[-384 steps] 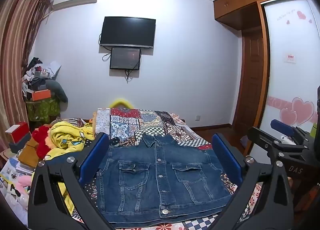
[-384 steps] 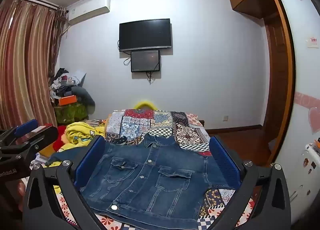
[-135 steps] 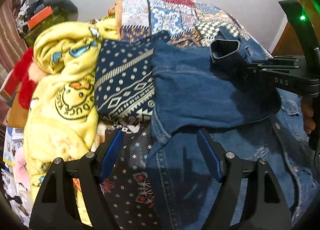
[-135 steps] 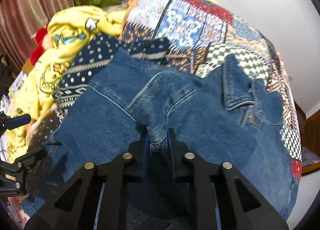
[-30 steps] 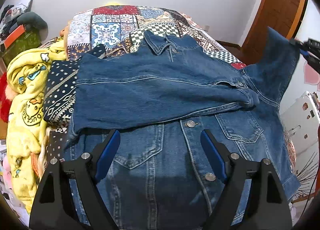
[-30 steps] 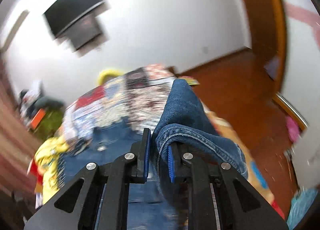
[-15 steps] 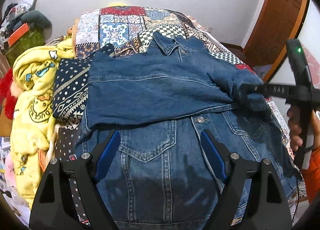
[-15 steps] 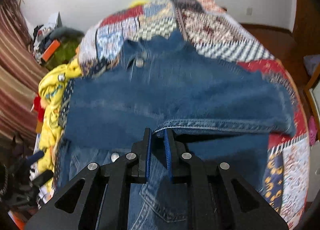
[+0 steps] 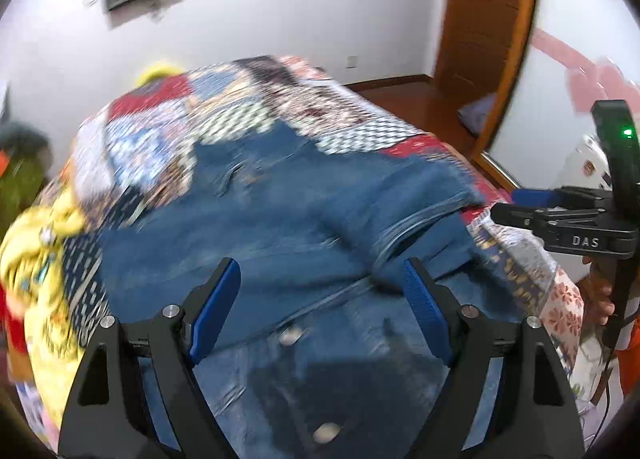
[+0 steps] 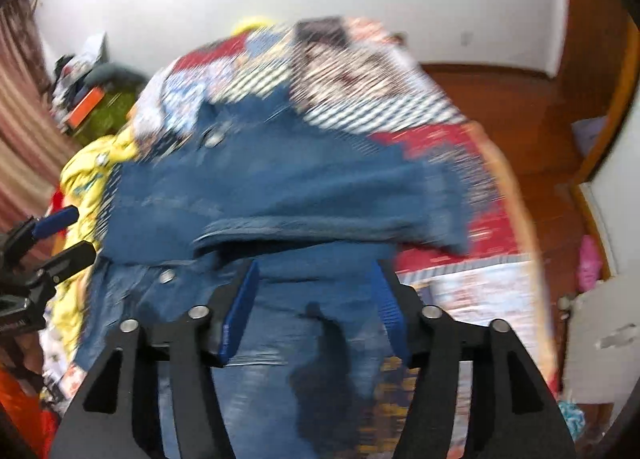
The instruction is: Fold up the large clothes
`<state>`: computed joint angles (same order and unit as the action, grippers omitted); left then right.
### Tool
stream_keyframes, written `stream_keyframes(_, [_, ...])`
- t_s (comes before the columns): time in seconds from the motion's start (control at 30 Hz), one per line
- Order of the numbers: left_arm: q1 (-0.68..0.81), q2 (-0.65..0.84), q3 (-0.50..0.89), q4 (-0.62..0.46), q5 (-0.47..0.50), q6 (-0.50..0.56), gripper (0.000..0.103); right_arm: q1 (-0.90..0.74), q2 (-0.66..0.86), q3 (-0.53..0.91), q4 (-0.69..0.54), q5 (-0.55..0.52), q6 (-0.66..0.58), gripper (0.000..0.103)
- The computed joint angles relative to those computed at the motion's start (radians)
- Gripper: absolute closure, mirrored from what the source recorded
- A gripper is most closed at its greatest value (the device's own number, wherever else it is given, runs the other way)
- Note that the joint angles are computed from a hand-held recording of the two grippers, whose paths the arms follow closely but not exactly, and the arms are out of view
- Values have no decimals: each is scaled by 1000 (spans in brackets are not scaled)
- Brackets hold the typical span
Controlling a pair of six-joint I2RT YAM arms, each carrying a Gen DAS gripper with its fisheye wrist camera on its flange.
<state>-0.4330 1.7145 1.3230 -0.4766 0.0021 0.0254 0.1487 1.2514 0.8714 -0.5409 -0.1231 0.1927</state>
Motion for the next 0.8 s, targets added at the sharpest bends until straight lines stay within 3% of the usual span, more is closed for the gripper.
stream_keyframes(0.03, [-17, 30, 39, -13, -3, 4, 21, -26, -18, -6, 1, 7, -13, 37])
stream_keyframes(0.2, [-114, 249, 298, -97, -41, 59, 21, -147, -94, -50, 2, 67, -76, 28])
stream_keyframes(0.33, [-157, 418, 489, -178, -30, 88, 21, -238, -90, -77, 14, 26, -101, 26])
stream_keyframes(0.5, [-205, 647, 737, -287, -94, 157, 22, -290, -43, -109, 42, -21, -91, 26])
stream_keyframes(0.67, [-212, 853, 991, -409, -122, 177, 38, -302, -15, -145, 61, -63, -97, 26])
stream_keyframes(0.8, [-200, 867, 1013, -379, -107, 141, 75, -276, 29, -148, 89, -82, -78, 26])
